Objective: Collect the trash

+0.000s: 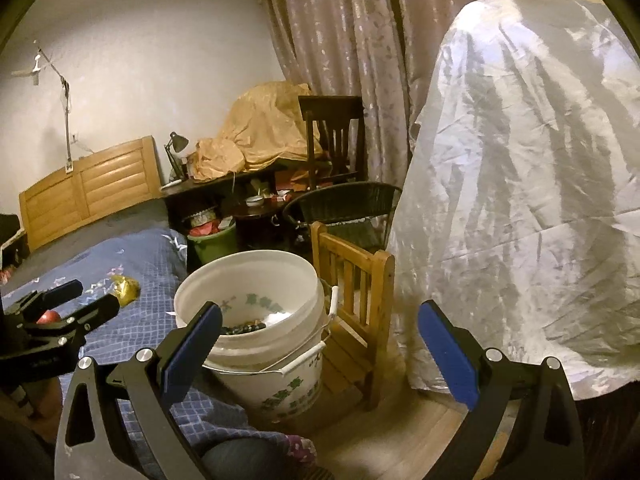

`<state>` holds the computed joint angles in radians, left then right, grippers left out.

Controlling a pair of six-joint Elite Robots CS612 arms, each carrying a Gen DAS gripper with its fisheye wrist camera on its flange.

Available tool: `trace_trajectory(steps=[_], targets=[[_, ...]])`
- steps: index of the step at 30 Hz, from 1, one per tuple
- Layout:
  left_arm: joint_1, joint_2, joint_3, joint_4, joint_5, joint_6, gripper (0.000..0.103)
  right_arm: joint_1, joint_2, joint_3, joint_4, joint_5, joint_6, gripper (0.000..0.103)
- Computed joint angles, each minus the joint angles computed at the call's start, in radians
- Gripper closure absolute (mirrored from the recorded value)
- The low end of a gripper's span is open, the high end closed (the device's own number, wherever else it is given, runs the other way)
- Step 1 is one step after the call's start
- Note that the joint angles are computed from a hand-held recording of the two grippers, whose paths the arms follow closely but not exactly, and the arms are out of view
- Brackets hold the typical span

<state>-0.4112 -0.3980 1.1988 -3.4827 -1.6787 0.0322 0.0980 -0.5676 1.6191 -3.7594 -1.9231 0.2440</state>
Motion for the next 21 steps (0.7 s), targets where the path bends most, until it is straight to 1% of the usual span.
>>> trace_trajectory(steps=[3,6,11,14,16,18,20,21], targets=[[-0.006,-0.009,0.025,-0.039,0.024,0.005,0.006,0.004,-0.005,0.011,-0.022,-0.002,-0.008,0.005],[-0.006,-0.016,0.038,-0.064,0.038,-0.011,0.006,0.007,-0.009,0.017,-0.034,0.001,-0.016,0.005],[0.001,-0.020,0.048,-0.079,0.037,-0.039,0.006,0.012,-0.013,0.019,-0.039,0.009,-0.027,0.005],[-0.003,-0.022,0.058,-0.098,0.057,-0.024,0.006,0.015,-0.013,0.018,-0.042,0.017,-0.029,0.005],[-0.002,-0.024,0.062,-0.096,0.047,-0.021,0.006,0.019,-0.012,0.015,-0.047,0.012,-0.034,0.005],[0.002,-0.028,0.063,-0.076,0.020,-0.018,0.006,0.021,-0.012,0.014,-0.051,0.005,-0.036,0.005],[0.000,-0.033,0.063,-0.043,0.034,-0.025,0.006,0.021,-0.012,0.014,-0.055,-0.001,-0.033,0.005],[0.002,-0.035,0.063,-0.034,0.024,-0.025,0.006,0.020,-0.012,0.015,-0.058,-0.004,-0.030,0.005]])
